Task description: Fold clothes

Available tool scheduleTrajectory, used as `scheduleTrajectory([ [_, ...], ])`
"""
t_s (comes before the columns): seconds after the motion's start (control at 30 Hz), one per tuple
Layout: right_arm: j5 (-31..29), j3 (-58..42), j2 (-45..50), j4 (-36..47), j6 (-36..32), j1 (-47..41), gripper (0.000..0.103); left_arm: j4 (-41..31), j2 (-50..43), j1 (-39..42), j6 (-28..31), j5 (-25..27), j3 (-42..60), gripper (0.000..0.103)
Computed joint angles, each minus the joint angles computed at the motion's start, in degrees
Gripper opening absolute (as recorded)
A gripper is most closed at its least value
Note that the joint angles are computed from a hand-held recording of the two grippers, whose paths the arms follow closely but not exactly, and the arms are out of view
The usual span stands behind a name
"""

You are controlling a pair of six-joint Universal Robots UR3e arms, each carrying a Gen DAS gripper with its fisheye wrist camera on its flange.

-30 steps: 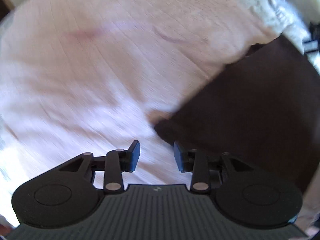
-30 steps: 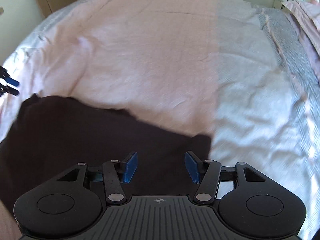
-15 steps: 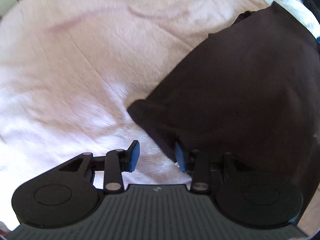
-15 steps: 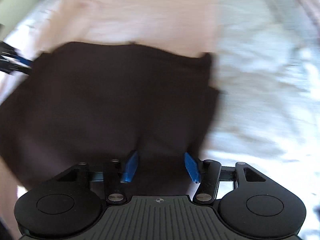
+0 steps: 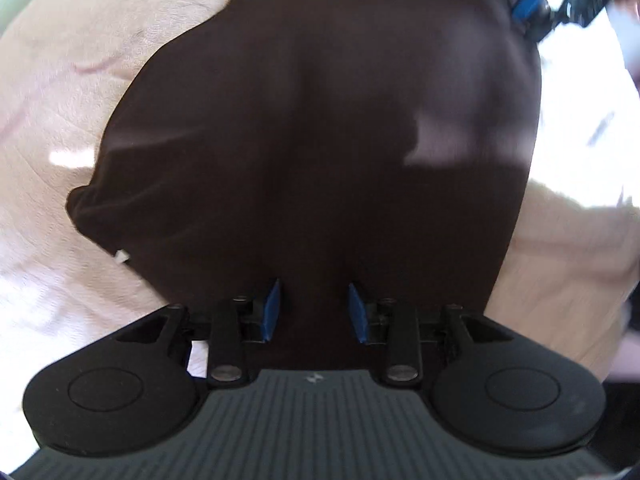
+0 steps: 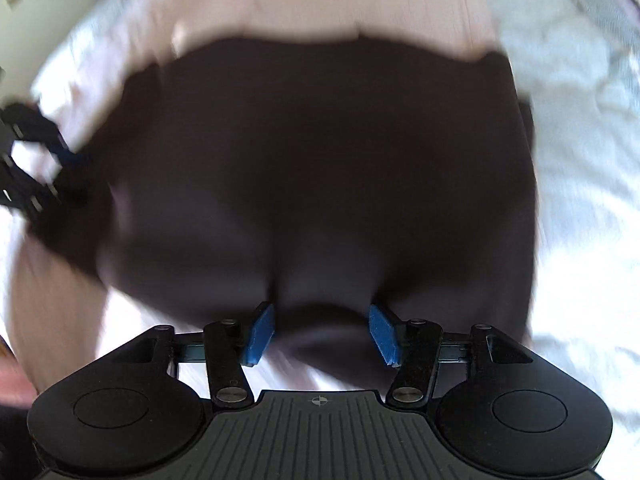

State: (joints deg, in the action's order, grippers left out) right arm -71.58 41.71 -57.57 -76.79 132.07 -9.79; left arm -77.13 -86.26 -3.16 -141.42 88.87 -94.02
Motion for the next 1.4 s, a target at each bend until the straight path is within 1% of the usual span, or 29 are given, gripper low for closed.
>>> scheduleTrajectory([
  [0.1,-3.4,3.4,-2.8,0.0,-0.6,-3.9,0.056,-4.2,0.4,2.2,-0.5,1.9,2.4,0.035],
  [0.2,-6.7,6.2,-6.2,-1.7,3.3,-5.2,0.056,-6.0,2.8,3.4,-1.3,3.1,3.4,0.035],
  [0.23,-5.6,7.4,-7.8,-2.2,4.0,-5.8,0.056,-5.8,4.2,3.3,-1.3,3.0,3.2,0.031],
  [0.27,-3.4,9.2,-9.7,-3.0,4.3,-6.2,0.056,-5.3,5.6,3.1,-1.5,2.1,2.8,0.030],
  [0.33,0.9,12.8,-13.0,-4.9,4.2,-6.1,0.056,-5.3,6.3,2.5,-3.2,-1.2,2.9,0.031],
  [0.4,4.8,16.4,-15.0,-6.6,2.7,-5.1,0.056,-5.4,5.2,0.3,-5.4,-1.6,2.1,0.031],
  [0.47,4.5,17.2,-13.8,-7.3,2.9,-2.5,0.056,-4.4,3.9,-1.9,-4.2,0.3,-0.2,0.031],
  [0.53,1.3,13.9,-9.7,-4.8,5.7,-0.1,0.056,-4.0,4.9,-2.1,-2.3,1.0,-2.9,0.032],
  [0.6,-1.9,11.5,-7.7,-4.0,8.8,1.8,0.056,-5.1,7.7,0.8,0.5,-1.0,-3.4,0.032],
  [0.63,-2.5,12.3,-8.8,-5.4,9.4,2.7,0.056,-5.9,9.0,2.5,2.1,-2.2,-3.4,0.032],
  [0.7,-2.8,15.0,-12.3,-8.8,10.1,4.8,0.056,-6.8,13.1,7.4,8.9,-4.8,-4.5,0.031],
  [0.77,-2.8,17.1,-15.7,-11.2,12.3,7.9,0.056,-6.2,16.9,14.0,18.1,-8.2,-7.0,0.033],
  [0.87,-3.2,20.2,-20.0,-14.9,18.7,14.5,0.056,-7.2,22.4,24.7,32.7,-14.4,-10.1,0.036],
  [0.93,-4.3,21.7,-21.5,-17.8,26.0,21.4,0.056,-11.3,24.4,31.8,44.2,-18.4,-8.8,0.037],
  [1.0,-4.8,21.8,-21.2,-19.9,33.5,29.1,0.056,-15.3,25.5,38.5,55.7,-22.4,-7.4,0.047],
  [1.03,-4.8,21.6,-20.0,-21.1,35.8,33.3,0.056,-16.8,26.0,41.6,61.2,-24.5,-7.3,0.055],
  [1.07,-5.2,20.5,-18.2,-22.0,37.0,37.3,0.057,-17.8,25.8,43.7,65.0,-25.8,-6.9,0.062],
  [1.1,-7.0,20.4,-16.7,-23.2,36.5,41.6,0.057,-18.7,25.3,45.6,68.4,-26.9,-6.5,0.063],
  [1.13,-9.2,20.1,-15.1,-24.4,35.6,46.1,0.057,-19.6,24.7,47.4,71.7,-27.9,-6.0,0.063],
  [1.17,-11.8,19.2,-13.1,-25.4,33.7,49.8,0.057,-19.6,24.0,48.3,73.7,-28.3,-6.0,0.063],
  [1.23,-17.6,17.1,-8.7,-27.4,29.3,55.6,0.057,-17.7,23.0,48.6,75.4,-28.7,-7.1,0.063],
  [1.27,-20.3,17.7,-7.8,-29.1,27.7,57.8,0.057,-17.6,22.5,49.0,76.6,-28.8,-7.0,0.063],
  [1.3,-22.2,18.2,-6.7,-30.8,26.1,59.1,0.057,-17.6,22.2,49.3,77.6,-28.9,-7.1,0.063],
  [1.33,-23.3,16.2,-4.0,-31.7,24.4,59.3,0.057,-17.0,22.0,49.3,78.3,-29.1,-7.6,0.064],
  [1.37,-24.0,13.7,-1.6,-31.6,23.7,59.3,0.057,-16.5,21.6,49.2,79.2,-29.2,-8.1,0.064],
  [1.4,-24.2,13.3,-0.8,-32.1,22.7,58.8,0.057,-15.2,20.9,48.4,79.5,-29.0,-9.0,0.064],
])
